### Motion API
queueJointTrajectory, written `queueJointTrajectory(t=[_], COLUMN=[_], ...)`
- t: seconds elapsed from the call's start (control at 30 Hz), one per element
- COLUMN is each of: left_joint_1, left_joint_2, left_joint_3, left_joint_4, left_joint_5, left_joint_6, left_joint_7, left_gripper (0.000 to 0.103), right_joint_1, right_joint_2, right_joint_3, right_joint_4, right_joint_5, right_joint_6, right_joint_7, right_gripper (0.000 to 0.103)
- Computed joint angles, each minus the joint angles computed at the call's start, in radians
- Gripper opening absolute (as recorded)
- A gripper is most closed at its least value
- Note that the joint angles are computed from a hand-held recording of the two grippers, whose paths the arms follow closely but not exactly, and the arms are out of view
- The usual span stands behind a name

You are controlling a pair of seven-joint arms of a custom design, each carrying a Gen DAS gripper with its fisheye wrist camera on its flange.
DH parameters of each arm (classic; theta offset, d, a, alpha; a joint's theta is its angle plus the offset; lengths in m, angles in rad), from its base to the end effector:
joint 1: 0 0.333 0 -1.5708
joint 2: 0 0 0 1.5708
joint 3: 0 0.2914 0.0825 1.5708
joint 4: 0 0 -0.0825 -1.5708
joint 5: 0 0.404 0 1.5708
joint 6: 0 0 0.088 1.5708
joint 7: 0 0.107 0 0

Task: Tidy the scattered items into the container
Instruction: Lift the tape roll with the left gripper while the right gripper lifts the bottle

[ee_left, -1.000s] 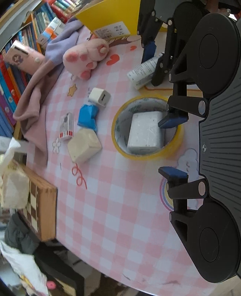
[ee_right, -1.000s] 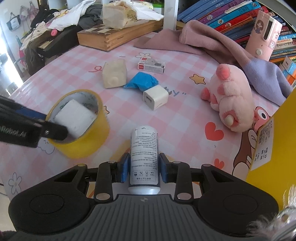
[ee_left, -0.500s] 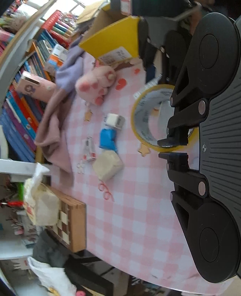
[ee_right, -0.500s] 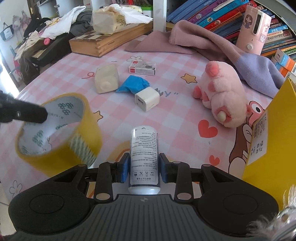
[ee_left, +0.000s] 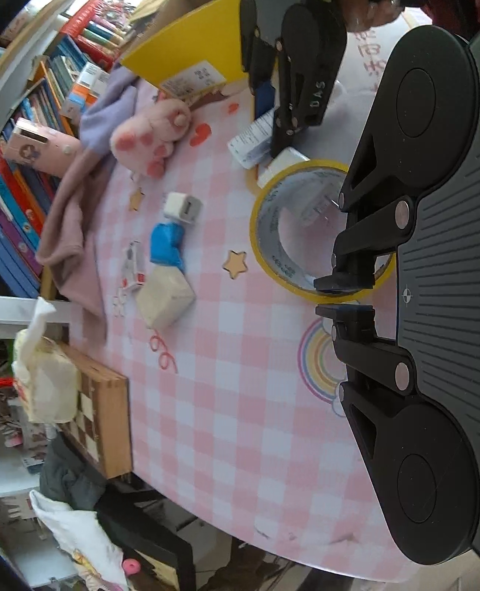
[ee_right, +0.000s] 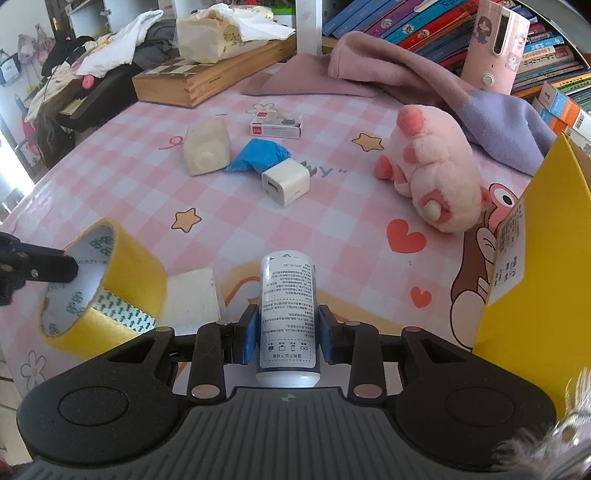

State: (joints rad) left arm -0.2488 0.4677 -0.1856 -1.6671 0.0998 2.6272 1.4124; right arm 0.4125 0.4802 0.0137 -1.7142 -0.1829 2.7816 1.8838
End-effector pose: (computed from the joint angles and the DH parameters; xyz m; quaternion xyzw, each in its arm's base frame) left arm 0.6575 -0.2895 0.3620 -0.5712 0.7824 -0.2206 0.1136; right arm 0.6491 0.3023 0.3435 -0.7584 0.5821 -0.1647 0.2425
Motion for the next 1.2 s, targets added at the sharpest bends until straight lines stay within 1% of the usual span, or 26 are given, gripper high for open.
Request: queueJointTrajectory(t=[0.13, 0.2, 0.27, 0.33, 0.53, 0.67, 0.83, 0.93, 1.03, 1.1, 1.2], left_joint_1=[0.001, -0.003, -0.001, 0.018, 0.038, 0.071, 0.105, 0.128, 0.144, 0.148, 0.144], left_joint_2=[0.029, 0.038, 0.035, 0.022, -0.019, -0.056, -0.120, -0.166, -0.210, -0.240, -0.290], left_joint_3=[-0.005, -0.005, -0.006, -0.020, -0.032, -0.065, -0.103, -0.130, -0.151, -0.158, -0.160], left_joint_4=[0.029, 0.033, 0.019, -0.006, -0.062, -0.107, -0.180, -0.234, -0.286, -0.321, -0.374], left_joint_5=[-0.009, -0.006, -0.014, -0.050, -0.110, -0.188, -0.290, -0.369, -0.455, -0.511, -0.594], left_joint_6=[-0.030, -0.038, -0.018, 0.017, 0.087, 0.125, 0.176, 0.204, 0.220, 0.227, 0.234], left_joint_7=[0.016, 0.022, 0.019, 0.021, 0.012, 0.028, 0.081, 0.136, 0.202, 0.246, 0.315], left_gripper=[0.016, 0.017, 0.010, 0.007, 0.005, 0.005, 0.005, 0.005, 0.005, 0.005, 0.005], right_joint_1=[0.009, 0.008, 0.009, 0.012, 0.028, 0.034, 0.037, 0.039, 0.055, 0.062, 0.057], right_joint_2=[0.005, 0.006, 0.005, 0.004, -0.025, -0.062, -0.146, -0.201, -0.257, -0.291, -0.350], right_joint_3=[-0.008, -0.008, -0.008, -0.011, -0.032, -0.039, -0.038, -0.031, -0.037, -0.039, -0.021], right_joint_4=[0.005, 0.006, 0.005, 0.004, -0.036, -0.077, -0.175, -0.235, -0.293, -0.328, -0.389], right_joint_5=[-0.017, -0.017, -0.017, -0.019, -0.052, -0.073, -0.093, -0.100, -0.148, -0.189, -0.235], right_joint_6=[0.002, 0.001, 0.003, 0.003, 0.044, 0.071, 0.137, 0.163, 0.180, 0.186, 0.184], right_joint_7=[0.002, 0.001, 0.003, 0.011, 0.054, 0.085, 0.136, 0.167, 0.219, 0.262, 0.324], right_gripper=[0.031, 0.031, 0.031, 0.031, 0.031, 0.031, 0.031, 0.031, 0.031, 0.031, 0.031])
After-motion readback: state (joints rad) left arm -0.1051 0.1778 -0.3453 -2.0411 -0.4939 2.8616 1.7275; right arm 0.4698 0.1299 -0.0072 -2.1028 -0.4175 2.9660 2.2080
